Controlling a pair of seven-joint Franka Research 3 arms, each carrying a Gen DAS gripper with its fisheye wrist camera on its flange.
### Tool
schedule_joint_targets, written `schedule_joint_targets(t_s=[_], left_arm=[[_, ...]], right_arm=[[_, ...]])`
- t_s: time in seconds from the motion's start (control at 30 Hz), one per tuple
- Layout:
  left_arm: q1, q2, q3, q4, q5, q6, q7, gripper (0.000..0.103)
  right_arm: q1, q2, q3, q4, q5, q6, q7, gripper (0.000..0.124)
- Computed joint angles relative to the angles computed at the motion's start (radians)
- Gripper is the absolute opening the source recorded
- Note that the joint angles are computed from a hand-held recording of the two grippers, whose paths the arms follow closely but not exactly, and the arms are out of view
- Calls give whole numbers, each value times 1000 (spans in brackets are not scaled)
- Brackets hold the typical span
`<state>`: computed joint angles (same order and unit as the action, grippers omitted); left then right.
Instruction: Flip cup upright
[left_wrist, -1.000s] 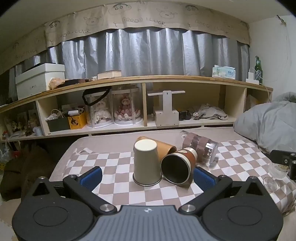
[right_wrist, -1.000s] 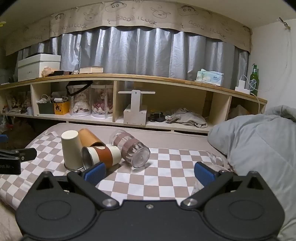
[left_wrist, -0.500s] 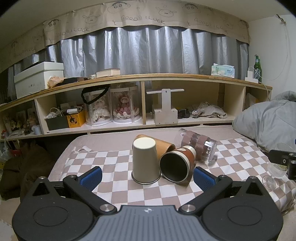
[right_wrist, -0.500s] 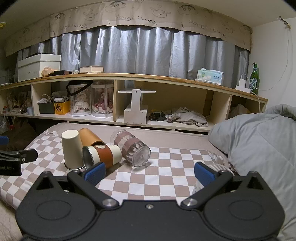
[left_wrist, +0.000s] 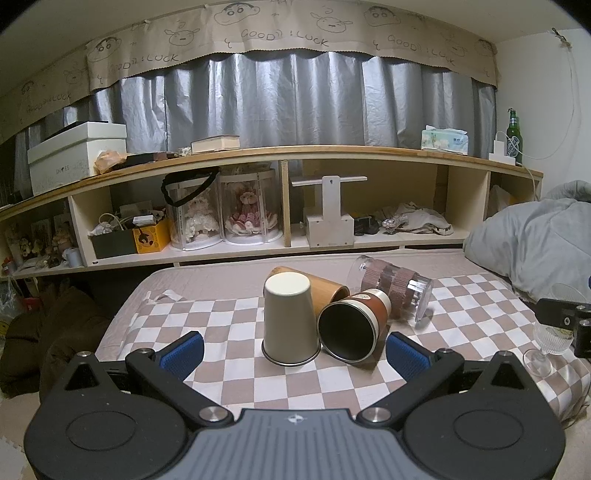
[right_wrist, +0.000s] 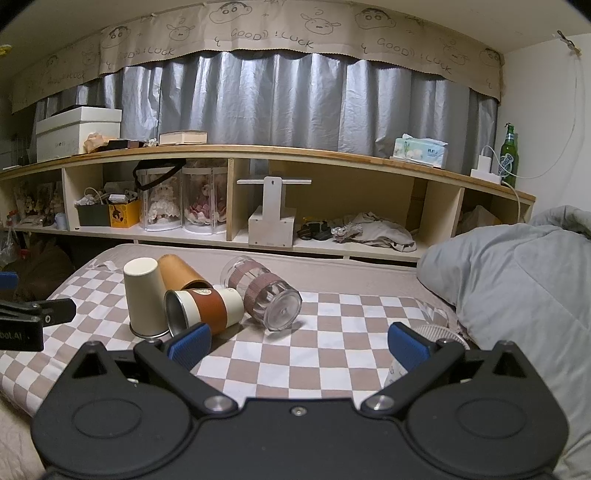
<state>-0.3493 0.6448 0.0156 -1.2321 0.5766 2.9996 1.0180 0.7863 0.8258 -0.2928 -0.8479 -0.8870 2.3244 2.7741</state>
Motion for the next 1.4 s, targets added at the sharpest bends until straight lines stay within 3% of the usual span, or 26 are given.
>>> schedule_joint_targets(t_s=[1.4], left_arm=[[-5,0,2,-2,-2,-4,-1,103]], right_arm=[[-1,-4,3,-10,-1,-1,4,103]])
